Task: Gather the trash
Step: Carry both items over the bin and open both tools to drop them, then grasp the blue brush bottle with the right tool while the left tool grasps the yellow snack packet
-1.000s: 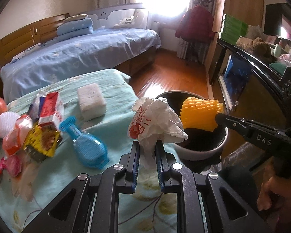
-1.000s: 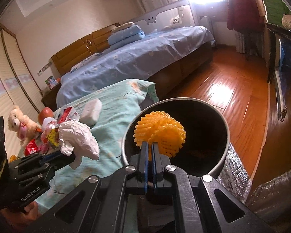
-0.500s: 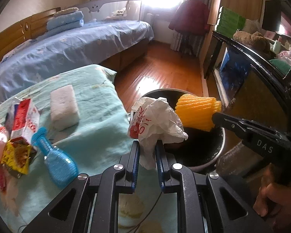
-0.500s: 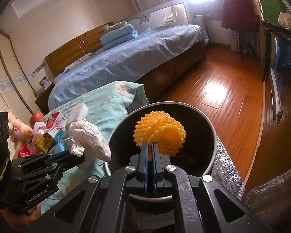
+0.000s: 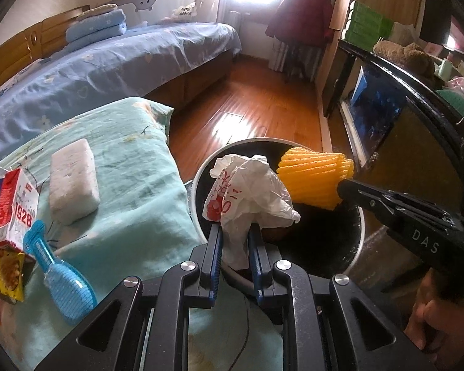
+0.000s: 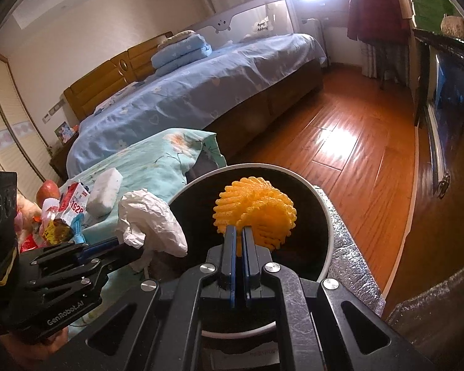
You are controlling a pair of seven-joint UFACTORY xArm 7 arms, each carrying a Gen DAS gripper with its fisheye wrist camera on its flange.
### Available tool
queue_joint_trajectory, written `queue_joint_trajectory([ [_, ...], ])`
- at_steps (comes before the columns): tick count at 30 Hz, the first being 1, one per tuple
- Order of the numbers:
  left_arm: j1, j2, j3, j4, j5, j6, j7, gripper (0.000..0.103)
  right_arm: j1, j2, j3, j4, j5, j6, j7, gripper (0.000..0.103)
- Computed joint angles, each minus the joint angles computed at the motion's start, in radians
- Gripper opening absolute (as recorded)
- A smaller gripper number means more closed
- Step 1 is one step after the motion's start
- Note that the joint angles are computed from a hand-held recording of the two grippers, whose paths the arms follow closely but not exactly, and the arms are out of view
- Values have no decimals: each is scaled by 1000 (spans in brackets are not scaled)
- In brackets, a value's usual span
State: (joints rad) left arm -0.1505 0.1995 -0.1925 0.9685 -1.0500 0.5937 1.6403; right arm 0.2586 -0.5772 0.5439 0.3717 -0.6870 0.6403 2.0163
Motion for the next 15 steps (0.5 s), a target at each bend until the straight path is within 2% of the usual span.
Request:
queue_joint_trajectory([
  [4, -8, 11, -6, 3, 6, -14, -8, 17, -2, -19, -17, -24, 5, -28, 3, 4],
  [6, -8, 12, -10, 3, 3, -22, -12, 22, -9, -19, -17, -26, 9, -37, -1, 8],
  [8, -5, 13, -9, 4, 4, -21, -11, 35, -15, -22, -16, -29, 13, -44, 0, 10],
  [9, -1, 12, -11, 3, -5, -21, -1, 38, -17, -25, -17, -32, 18, -47, 1, 15],
  [10, 2, 5, -10, -4, -17, -25, 10, 49, -17, -30, -16, -35, 24, -44, 2, 21],
  [11, 5, 0, -8, -8, -26, -28, 16, 55, -22, -35, -10, -37, 24, -46, 10, 36],
  [12, 13, -9, -4, -16, -42, -24, 32, 56, -25, -42, -2, -39, 24, -47, 17, 51],
  [15, 28, -32, 17, -38, -55, -2, 53, 59, -32, -42, 21, -27, 21, -36, 29, 57],
])
